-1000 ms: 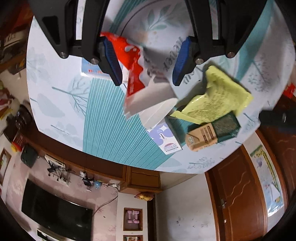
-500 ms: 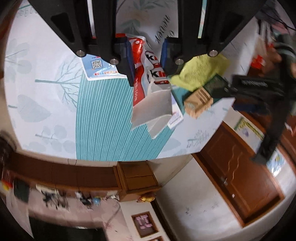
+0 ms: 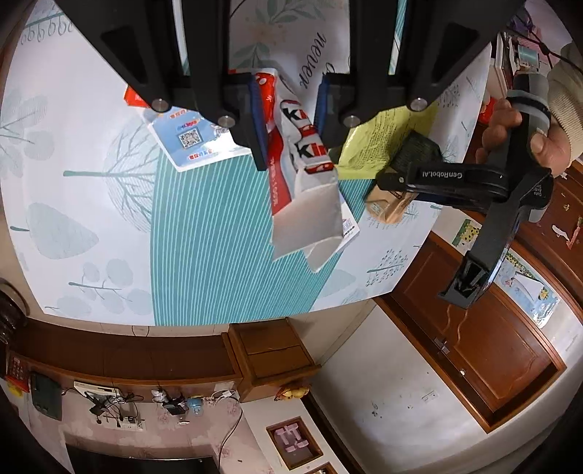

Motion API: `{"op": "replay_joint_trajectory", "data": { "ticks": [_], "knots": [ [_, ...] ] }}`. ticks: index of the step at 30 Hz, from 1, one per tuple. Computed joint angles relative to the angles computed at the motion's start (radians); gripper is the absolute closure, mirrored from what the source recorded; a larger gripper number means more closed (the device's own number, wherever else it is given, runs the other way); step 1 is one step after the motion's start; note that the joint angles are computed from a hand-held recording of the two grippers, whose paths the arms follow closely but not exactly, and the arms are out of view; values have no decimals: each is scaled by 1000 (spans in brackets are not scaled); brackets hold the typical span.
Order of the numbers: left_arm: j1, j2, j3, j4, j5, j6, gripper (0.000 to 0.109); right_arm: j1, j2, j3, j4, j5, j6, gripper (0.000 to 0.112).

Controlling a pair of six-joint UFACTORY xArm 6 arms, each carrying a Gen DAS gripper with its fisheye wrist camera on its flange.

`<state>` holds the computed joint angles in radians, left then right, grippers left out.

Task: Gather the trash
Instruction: 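Grasp the green-and-tan milk carton with the left tool while the right tool holds the carton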

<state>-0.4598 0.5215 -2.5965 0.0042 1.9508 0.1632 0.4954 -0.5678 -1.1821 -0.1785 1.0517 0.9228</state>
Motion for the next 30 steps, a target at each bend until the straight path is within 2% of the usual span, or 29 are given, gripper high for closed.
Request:
{"op": "replay_joint_trajectory", "data": {
  "ticks": [2,5,13,16,19,22,24,27,30],
  "knots": [
    [0,-90,141,15,-76,-8,73,5,-5,0,-5,0,6,92],
    [9,-170,236,14,-119,-23,73,5,-12,-4,-5,-7,14,94],
    [67,-371,378,-72,-128,-12,73,80,-40,-30,-53,7,128,98],
    [95,-414,356,-115,-86,19,73,144,-43,-58,-103,35,206,99],
    [133,-522,432,-161,-85,69,73,236,-41,-94,-181,77,321,99],
    [199,-598,470,-234,-55,112,73,374,-16,-159,-304,162,468,99],
    [265,-653,492,-285,-21,162,73,503,21,-227,-407,257,592,99],
    [396,-732,519,-375,30,266,73,681,85,-316,-524,373,783,99],
    [582,-770,511,-494,127,382,73,843,182,-428,-617,500,925,99]
  ]
}}
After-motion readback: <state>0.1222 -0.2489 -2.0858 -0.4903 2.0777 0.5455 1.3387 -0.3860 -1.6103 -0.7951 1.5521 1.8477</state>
